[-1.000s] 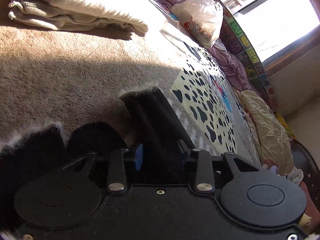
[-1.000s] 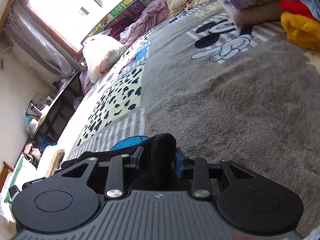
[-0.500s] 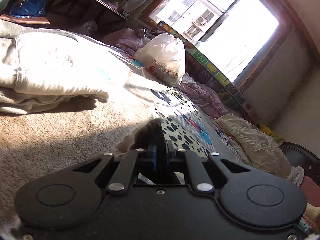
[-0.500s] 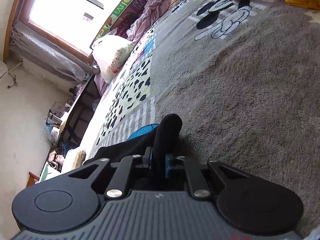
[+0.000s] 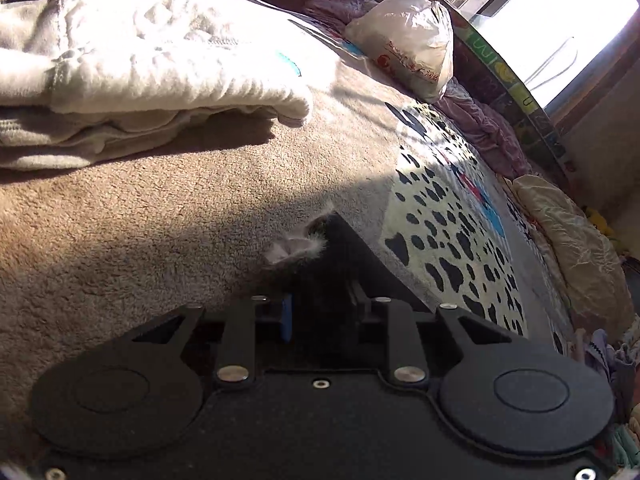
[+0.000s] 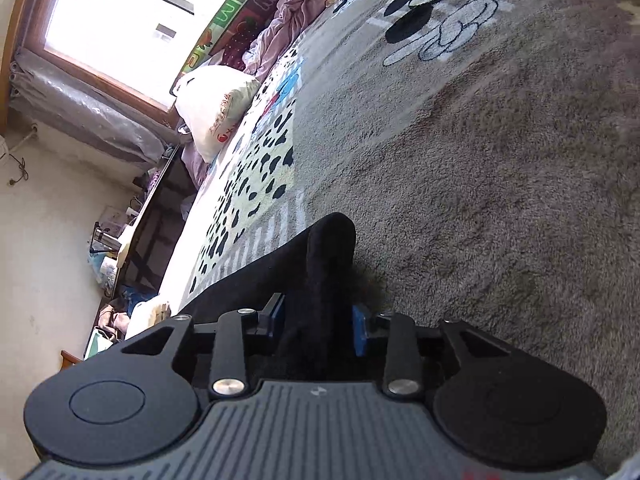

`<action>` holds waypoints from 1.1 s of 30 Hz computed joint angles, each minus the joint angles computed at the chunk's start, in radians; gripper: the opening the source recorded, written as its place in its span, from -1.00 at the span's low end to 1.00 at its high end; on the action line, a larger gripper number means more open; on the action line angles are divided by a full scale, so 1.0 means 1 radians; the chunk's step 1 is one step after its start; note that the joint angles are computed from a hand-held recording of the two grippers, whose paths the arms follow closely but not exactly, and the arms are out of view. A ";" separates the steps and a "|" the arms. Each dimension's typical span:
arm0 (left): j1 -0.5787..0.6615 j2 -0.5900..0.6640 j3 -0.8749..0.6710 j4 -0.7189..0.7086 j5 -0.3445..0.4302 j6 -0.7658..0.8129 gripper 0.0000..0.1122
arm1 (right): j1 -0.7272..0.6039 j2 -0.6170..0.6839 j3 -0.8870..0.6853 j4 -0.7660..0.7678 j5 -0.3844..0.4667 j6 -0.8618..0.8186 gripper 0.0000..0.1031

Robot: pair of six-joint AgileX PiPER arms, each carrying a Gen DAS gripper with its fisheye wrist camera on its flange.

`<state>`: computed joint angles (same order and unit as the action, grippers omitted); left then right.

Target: Fold clothes

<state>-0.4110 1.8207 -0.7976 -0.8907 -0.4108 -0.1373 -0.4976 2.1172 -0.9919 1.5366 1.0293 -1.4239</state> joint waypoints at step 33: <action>-0.046 -0.074 0.021 0.378 -0.017 -0.029 -0.22 | -0.061 0.071 0.094 0.166 0.107 -0.348 -0.73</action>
<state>-0.4570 1.7462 -0.7762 -0.5128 -0.4280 -0.1665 -0.5582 2.1886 -0.8979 1.7028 1.1363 -1.7716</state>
